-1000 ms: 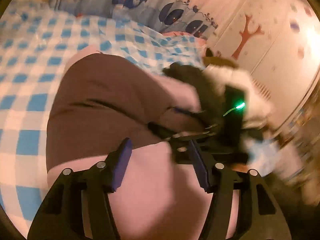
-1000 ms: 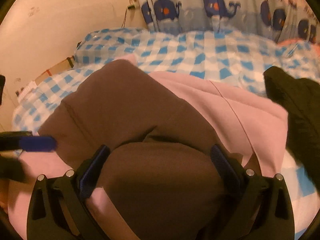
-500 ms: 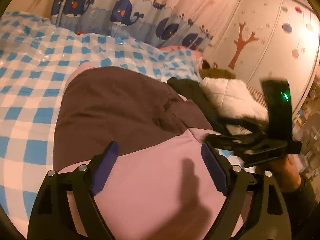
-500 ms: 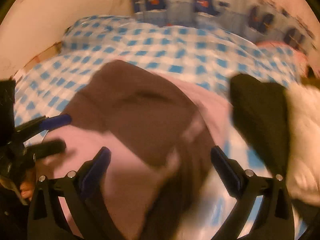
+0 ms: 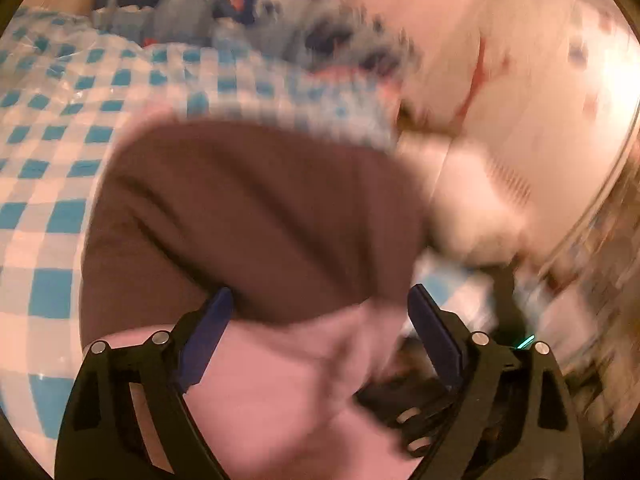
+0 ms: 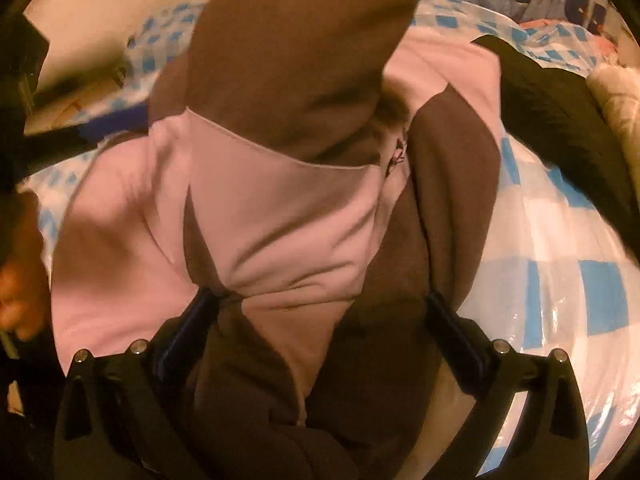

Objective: Fold large clothes
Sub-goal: 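Lower the folded bundle onto the bed and open both tools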

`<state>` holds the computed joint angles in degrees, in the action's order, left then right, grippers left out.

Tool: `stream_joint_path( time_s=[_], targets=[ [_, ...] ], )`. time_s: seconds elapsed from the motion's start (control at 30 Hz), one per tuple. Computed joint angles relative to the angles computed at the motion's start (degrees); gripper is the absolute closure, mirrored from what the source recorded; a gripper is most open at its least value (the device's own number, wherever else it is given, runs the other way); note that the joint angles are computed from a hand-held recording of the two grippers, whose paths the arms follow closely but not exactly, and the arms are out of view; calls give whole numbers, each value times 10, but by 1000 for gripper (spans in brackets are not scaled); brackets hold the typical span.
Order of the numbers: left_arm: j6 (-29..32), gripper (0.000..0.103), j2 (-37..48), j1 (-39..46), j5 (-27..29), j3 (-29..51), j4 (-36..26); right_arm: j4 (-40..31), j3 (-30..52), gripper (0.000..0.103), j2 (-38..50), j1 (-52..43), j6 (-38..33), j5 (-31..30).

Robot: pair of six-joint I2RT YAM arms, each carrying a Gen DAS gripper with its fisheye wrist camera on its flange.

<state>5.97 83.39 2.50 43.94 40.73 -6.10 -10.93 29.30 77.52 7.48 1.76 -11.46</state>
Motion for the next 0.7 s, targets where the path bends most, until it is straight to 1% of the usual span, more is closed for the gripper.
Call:
stream_joint_path(
  time_s=[0.03,0.07,0.1,0.13,0.17,0.2,0.23,0.3,0.33,0.37,0.4,0.43,0.47,0.5,0.53,0.57,0.6,0.63,0.7],
  targets=[
    [-3,18,-13,-4,-6,1,13,-3,-6,6,-13,-30,-8,-48],
    [5,18,-6,-15,-13,17,4,-30,3,6,-19,-61,-17,-92],
    [11,18,26,-29,-18,43,-20,-70,23,6,-22,-96,-26,-136],
    [17,18,51,-41,-28,52,-24,-114,44,6,-40,-147,-28,-186],
    [25,18,73,-57,-54,52,-12,-128,57,6,-57,-185,-22,-223],
    [26,17,87,-74,-87,30,34,-142,77,6,-68,-217,-13,-256],
    [23,17,87,-79,-92,17,54,-154,105,6,-73,-234,-4,-272],
    [27,15,80,-91,-104,3,73,-183,203,6,-38,-223,5,-282],
    [29,15,82,-99,-115,4,75,-189,252,6,-4,-205,16,-286],
    [31,15,82,-103,-122,6,72,-208,321,6,58,-179,25,-296],
    [33,15,85,-108,-129,11,67,-230,390,6,126,-151,27,-299],
    [34,15,83,-110,-132,11,65,-244,434,6,171,-132,21,-281],
    [34,14,80,-113,-137,11,63,-268,495,6,240,-97,10,-221],
    [35,14,82,-116,-139,13,62,-288,539,6,299,-73,-7,-145],
    [36,14,90,-117,-137,17,61,-297,568,5,354,-52,-24,-51],
    [38,14,104,-119,-133,27,55,-275,569,5,419,-51,-39,-48],
    [28,14,122,-123,-146,41,56,-250,558,4,456,-70,-20,-114],
    [26,14,141,-124,-141,63,41,-220,541,5,464,-83,-9,-142],
    [34,14,151,-126,-141,84,11,-188,506,5,444,-79,-10,-125]
  ],
)
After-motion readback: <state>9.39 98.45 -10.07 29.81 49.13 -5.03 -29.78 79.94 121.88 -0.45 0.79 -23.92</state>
